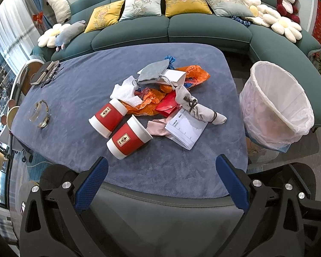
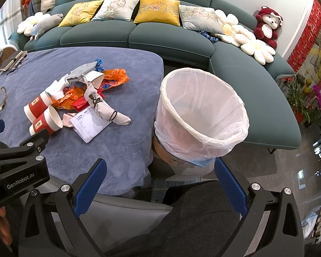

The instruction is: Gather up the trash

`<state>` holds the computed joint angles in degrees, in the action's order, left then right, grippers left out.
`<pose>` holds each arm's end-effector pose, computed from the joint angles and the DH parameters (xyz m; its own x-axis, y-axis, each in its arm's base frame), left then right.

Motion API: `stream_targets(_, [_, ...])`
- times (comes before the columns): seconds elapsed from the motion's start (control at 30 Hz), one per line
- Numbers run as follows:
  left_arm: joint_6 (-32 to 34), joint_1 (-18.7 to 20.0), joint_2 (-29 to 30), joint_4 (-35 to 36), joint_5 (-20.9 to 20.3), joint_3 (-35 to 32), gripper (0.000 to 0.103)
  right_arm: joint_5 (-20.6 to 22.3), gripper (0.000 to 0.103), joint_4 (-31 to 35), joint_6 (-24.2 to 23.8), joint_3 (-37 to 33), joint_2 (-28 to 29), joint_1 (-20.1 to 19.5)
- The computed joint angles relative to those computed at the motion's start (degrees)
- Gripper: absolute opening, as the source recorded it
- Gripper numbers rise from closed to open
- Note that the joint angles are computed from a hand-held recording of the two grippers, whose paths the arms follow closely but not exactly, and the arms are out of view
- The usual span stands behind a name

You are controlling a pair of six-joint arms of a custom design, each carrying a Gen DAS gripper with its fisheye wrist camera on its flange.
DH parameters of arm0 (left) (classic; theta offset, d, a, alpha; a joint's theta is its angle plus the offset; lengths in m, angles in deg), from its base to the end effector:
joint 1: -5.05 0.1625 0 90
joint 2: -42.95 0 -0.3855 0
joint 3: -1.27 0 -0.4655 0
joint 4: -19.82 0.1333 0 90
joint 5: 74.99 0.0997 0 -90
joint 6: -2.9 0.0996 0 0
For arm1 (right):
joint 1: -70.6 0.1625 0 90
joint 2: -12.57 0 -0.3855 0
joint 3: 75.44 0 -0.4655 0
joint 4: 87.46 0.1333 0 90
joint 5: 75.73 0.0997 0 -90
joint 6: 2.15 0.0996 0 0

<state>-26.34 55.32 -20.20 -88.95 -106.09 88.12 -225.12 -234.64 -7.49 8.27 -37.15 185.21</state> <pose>-0.2763 -0.6744 0.2595 -0.6166 -0.0368 -0.7864 0.3846 0.8575 -0.3417 0.3543 -0.6592 0.1890 -0.5658 0.0179 0.8243 -0.4374 0.8410 -0.3184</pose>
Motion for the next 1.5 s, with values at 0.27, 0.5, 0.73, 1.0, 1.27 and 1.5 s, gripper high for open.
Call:
stream_targets(0.27, [-0.82, 0.19, -0.09, 1.04, -0.04, 0.02, 0.096, -0.05, 0.096, -0.26, -0.27, 0.04, 0.08, 0.04])
stream_targets(0.5, [-0.87, 0.24, -0.07, 1.14, -0.14, -0.06, 0.096, -0.1, 0.096, -0.38, -0.3, 0.18, 0.12, 0.07])
stream_targets(0.73, [-1.02, 0.34, 0.02, 1.52, -0.25, -0.32, 0.096, -0.12, 0.096, -0.3, -0.19, 0.28, 0.09, 0.07])
stream_targets(1.0, [-1.16, 0.33, 0.07, 1.67, -0.28, -0.41, 0.096, -0.05, 0.096, -0.52, -0.58, 0.51, -0.09, -0.02])
stream_targets(1.27, [-2.49, 0.64, 0.53, 4.02, -0.18, -1.31, 0.096, -0.42, 0.096, -0.47, -0.42, 0.6, -0.11, -0.22])
stream_targets(1.5, [-1.75, 1.75, 0.49, 3.42, -0.55, -1.39, 0.096, -1.02, 0.096, 0.74, 0.36, -0.63, 0.69, -0.56])
